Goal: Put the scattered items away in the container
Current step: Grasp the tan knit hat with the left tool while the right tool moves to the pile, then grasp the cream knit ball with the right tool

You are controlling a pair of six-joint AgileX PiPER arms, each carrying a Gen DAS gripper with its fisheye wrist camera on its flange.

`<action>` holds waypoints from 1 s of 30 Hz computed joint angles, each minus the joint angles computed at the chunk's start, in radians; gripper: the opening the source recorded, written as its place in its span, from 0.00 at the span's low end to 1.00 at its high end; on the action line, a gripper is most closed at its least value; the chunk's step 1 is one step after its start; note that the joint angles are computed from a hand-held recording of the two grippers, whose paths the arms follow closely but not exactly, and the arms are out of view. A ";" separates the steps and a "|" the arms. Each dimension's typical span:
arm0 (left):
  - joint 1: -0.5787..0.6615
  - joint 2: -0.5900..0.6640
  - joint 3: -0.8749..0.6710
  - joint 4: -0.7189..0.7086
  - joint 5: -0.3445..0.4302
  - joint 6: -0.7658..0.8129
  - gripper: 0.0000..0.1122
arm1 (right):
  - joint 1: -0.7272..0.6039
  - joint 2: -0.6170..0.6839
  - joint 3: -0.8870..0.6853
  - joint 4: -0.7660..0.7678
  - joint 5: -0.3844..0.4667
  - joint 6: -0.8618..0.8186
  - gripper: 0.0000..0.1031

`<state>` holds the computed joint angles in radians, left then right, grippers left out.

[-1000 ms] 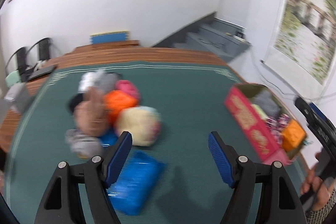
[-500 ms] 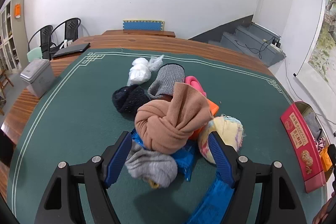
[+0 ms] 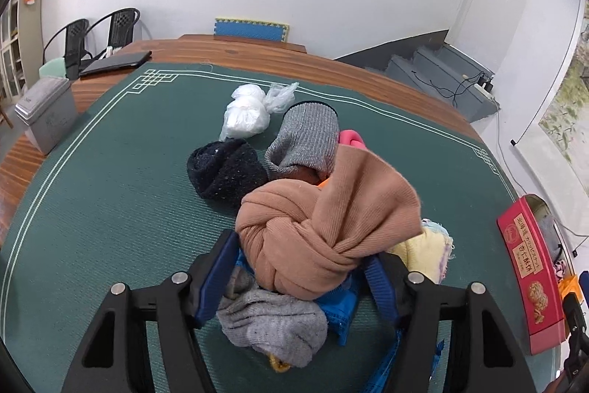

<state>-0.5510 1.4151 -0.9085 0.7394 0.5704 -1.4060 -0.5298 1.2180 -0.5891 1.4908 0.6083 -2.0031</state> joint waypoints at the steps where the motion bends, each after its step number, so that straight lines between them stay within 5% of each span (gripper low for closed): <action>1: -0.004 -0.006 0.003 0.003 0.001 -0.006 0.58 | 0.007 0.000 0.003 0.002 -0.006 -0.004 0.79; 11: 0.024 -0.092 0.045 -0.034 -0.024 0.010 0.51 | 0.042 0.030 -0.008 -0.047 -0.017 0.042 0.79; 20: 0.033 -0.161 0.052 -0.075 -0.013 0.036 0.51 | 0.289 0.105 -0.197 -0.433 0.035 0.590 0.79; 30: 0.058 -0.172 0.057 -0.114 -0.026 0.076 0.51 | 0.628 0.305 -0.332 -0.569 -0.091 0.943 0.82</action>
